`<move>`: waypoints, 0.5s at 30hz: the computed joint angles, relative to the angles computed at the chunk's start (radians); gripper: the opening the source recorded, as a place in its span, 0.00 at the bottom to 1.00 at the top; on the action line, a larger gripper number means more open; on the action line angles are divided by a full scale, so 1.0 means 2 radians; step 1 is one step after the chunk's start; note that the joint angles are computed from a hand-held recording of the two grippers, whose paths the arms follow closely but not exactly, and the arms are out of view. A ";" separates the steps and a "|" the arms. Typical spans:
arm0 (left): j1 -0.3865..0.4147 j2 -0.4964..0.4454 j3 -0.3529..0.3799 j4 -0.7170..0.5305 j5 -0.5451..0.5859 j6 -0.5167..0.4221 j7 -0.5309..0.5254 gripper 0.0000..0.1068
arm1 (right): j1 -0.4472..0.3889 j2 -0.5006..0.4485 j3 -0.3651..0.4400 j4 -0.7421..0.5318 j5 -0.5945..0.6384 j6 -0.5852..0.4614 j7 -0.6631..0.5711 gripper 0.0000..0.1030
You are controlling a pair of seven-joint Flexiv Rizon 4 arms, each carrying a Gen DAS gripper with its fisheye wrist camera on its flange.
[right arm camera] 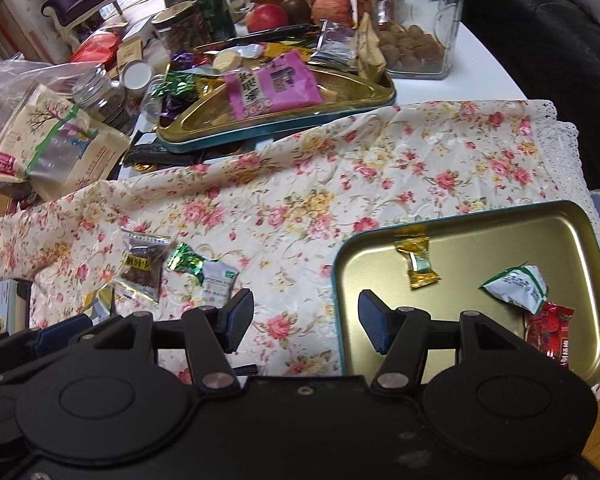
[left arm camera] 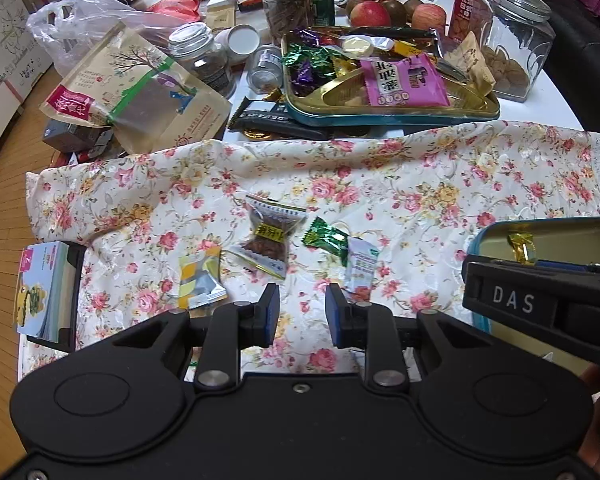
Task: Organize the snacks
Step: 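Move both open tools back toward the snack packets on the cloth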
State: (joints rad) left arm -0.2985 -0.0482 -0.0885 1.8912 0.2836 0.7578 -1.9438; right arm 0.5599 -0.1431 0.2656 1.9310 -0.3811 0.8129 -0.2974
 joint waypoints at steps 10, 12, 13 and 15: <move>0.020 0.018 0.011 0.028 -0.006 0.008 0.020 0.33 | 0.018 -0.029 0.004 -0.029 0.006 -0.005 -0.030 0.60; 0.025 0.021 0.013 0.033 -0.011 0.008 0.023 0.33 | 0.022 -0.034 0.004 -0.034 0.008 -0.008 -0.037 0.60; 0.027 0.023 0.014 0.036 -0.016 0.008 0.027 0.33 | 0.024 -0.037 0.004 -0.037 0.009 -0.009 -0.041 0.60; 0.032 0.025 0.016 0.041 -0.023 0.009 0.031 0.33 | 0.027 -0.043 0.005 -0.043 0.013 -0.012 -0.048 0.60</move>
State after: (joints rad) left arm -0.2339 0.0020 -0.0573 1.9740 0.2374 0.7751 -1.8815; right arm 0.6139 -0.2289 0.2749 1.8454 -0.3541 0.7894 -0.3926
